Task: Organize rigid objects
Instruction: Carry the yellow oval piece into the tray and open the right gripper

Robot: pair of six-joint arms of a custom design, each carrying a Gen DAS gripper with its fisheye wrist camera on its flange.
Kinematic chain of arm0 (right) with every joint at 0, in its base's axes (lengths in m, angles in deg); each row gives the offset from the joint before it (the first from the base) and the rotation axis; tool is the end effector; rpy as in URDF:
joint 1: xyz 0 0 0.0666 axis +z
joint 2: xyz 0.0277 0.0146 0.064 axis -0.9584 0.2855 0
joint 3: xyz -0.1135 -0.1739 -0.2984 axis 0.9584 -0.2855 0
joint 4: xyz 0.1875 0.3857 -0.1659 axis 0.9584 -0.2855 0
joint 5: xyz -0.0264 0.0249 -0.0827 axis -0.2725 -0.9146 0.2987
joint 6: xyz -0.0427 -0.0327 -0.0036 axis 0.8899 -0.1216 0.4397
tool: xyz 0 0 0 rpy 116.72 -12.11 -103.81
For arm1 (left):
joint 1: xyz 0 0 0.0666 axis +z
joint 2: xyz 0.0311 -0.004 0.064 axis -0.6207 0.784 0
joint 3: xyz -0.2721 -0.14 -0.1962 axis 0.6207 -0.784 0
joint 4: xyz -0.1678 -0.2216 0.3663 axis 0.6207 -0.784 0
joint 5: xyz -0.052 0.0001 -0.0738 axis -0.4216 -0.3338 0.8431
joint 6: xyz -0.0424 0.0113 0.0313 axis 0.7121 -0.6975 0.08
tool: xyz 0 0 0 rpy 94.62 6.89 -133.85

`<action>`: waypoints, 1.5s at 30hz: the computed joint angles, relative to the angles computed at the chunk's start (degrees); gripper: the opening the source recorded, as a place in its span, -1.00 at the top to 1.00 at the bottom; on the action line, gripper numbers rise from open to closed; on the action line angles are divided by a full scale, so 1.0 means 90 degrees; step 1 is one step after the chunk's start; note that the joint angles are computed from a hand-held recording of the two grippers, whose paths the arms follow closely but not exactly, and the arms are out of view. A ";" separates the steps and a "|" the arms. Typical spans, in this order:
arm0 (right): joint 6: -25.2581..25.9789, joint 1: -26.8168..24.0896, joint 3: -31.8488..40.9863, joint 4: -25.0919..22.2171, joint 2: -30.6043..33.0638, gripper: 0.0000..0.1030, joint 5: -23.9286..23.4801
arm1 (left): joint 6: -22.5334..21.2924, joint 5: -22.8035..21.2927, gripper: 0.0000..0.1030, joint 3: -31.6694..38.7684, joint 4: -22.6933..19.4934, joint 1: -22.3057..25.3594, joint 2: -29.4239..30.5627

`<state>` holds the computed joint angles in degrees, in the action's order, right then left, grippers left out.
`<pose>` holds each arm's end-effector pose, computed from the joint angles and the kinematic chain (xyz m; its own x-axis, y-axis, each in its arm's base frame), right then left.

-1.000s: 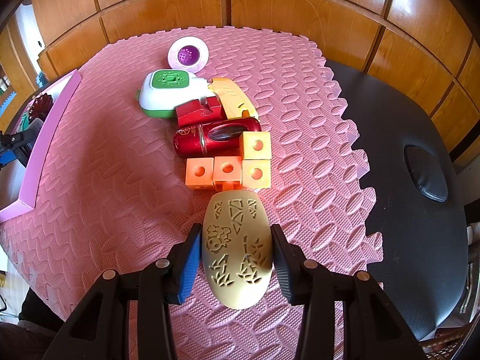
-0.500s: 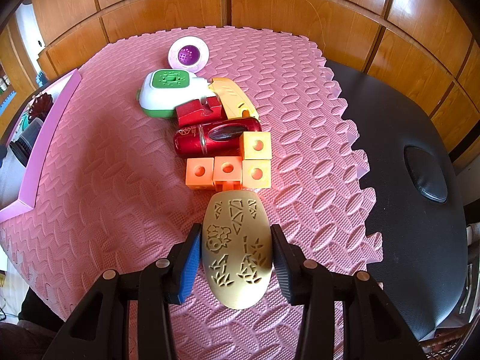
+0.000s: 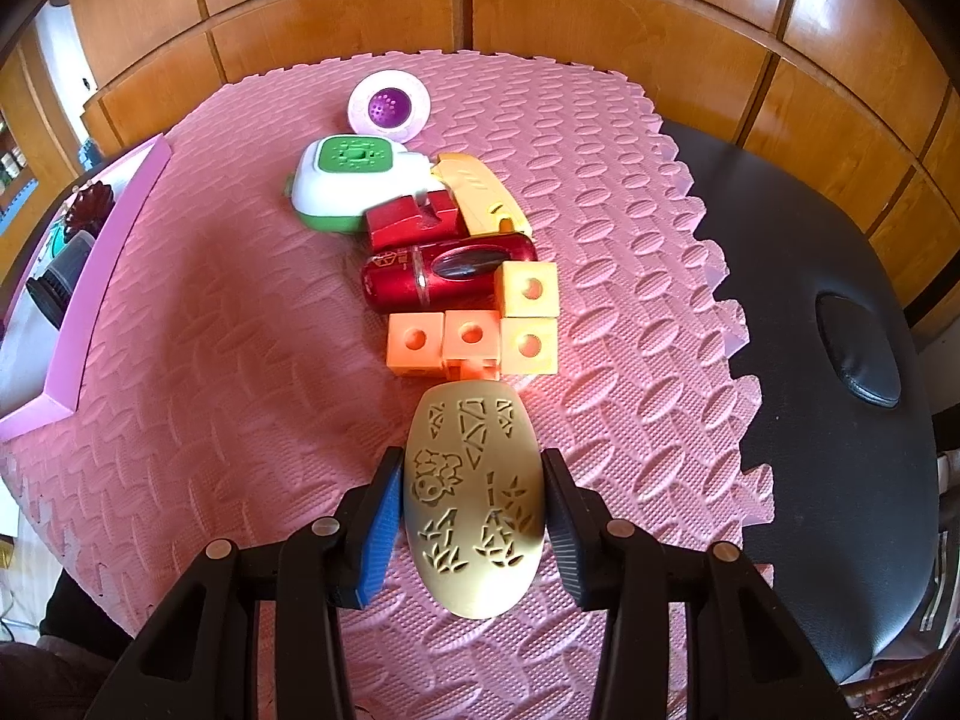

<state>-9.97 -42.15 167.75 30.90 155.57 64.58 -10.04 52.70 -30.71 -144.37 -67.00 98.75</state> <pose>0.4931 0.2973 0.3129 -0.8041 -0.4054 -0.4349 -0.4499 0.8931 -0.0008 0.3396 -0.1665 0.3398 -0.6229 -0.4745 -0.6220 -0.5020 0.8522 -0.1474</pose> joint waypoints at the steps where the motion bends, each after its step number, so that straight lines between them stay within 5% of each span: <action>1: -0.0007 0.0004 0.0010 -0.0012 0.0006 0.14 0.0000 | 0.0026 -0.0017 -0.42 -0.0018 -0.0029 -0.0002 -0.0030; 7: -0.0079 0.0127 0.0071 -0.0108 0.0035 0.15 0.0081 | 0.0196 -0.0098 -0.42 -0.0128 -0.0164 -0.0004 -0.0202; 18: -0.0009 0.0681 0.0431 0.0085 0.0252 0.15 -0.0742 | 0.0421 -0.0297 -0.42 -0.0336 -0.0385 0.0100 -0.0626; 27: 0.1382 0.1529 0.1453 0.0385 0.0733 0.15 -0.2002 | 0.0577 -0.0408 -0.42 -0.0445 -0.0525 0.0151 -0.0881; 34: 0.2392 0.2138 0.2470 -0.0202 0.1642 0.15 -0.1866 | 0.0744 -0.0451 -0.42 -0.0556 -0.0693 0.0202 -0.1078; 45: 0.2432 0.2235 0.2660 -0.0462 0.2144 0.14 -0.1543 | 0.0810 -0.0317 -0.42 -0.0692 -0.0689 0.0316 -0.1125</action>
